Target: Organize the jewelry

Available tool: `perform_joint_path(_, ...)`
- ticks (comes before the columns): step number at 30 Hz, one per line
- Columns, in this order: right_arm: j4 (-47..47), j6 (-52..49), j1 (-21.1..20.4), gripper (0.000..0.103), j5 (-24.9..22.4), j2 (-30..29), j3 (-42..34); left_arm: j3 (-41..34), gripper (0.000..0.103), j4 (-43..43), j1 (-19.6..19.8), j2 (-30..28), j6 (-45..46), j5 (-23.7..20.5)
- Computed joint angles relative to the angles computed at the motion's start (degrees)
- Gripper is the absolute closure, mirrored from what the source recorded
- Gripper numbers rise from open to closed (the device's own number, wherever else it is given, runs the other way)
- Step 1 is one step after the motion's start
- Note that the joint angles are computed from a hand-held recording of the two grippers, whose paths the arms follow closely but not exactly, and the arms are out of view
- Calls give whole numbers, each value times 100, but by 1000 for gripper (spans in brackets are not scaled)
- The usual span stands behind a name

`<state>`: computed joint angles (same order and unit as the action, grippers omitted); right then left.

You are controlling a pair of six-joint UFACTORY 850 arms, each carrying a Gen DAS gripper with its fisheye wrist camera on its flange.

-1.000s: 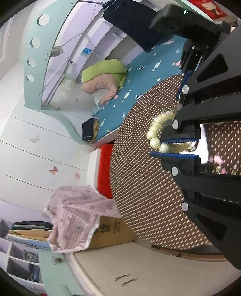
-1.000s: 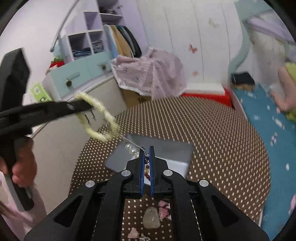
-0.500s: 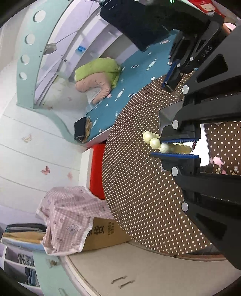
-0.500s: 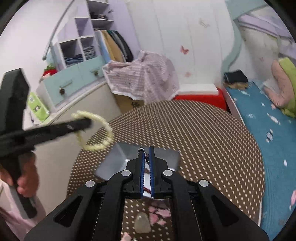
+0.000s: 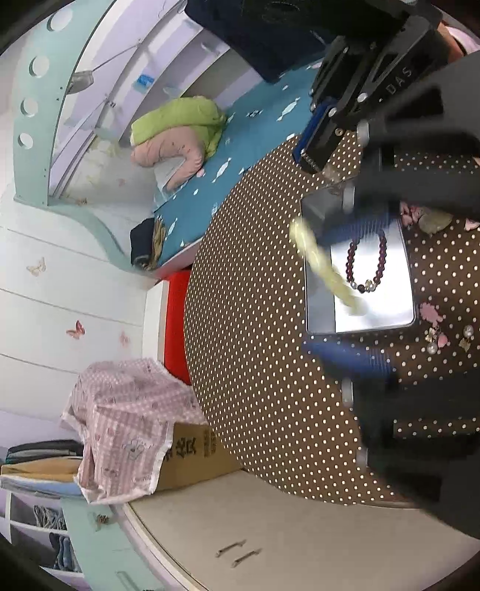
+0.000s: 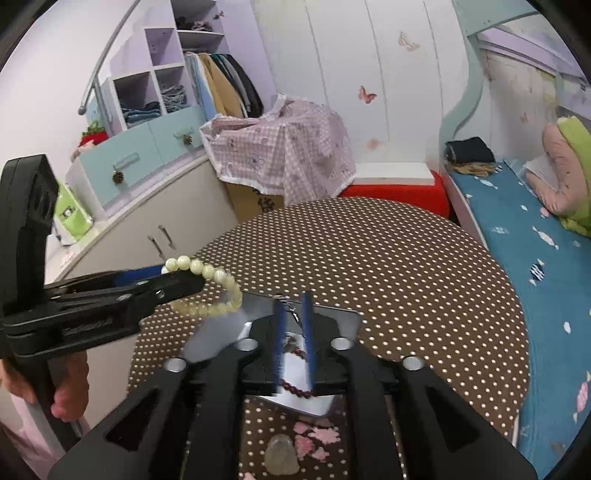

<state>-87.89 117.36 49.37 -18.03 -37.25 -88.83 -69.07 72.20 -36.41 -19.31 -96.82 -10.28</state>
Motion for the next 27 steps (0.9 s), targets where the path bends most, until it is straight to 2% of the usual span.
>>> perform_joint_path(1, -21, 60, 5, 25, -96, 21, 44, 10, 44, -10, -7, 7, -11, -40)
perform_joint_path(2, -190, 285, 28, 20, -249, 43, 92, 19, 44, -33, -4, 14, 2, -57)
perform_joint_path(5, -612, 776, 4, 20, -180, 141, 241, 57, 40, 87, 11, 41, -172, -115)
perform_joint_path(10, -402, 602, 8, 20, -279, 158, 277, 143, 39, 277, 35, 106, -412, -139)
perform_joint_path(27, -231, 603, 61, 20, -386, 234, 433, 341, 39, 92, 41, 247, -344, -152)
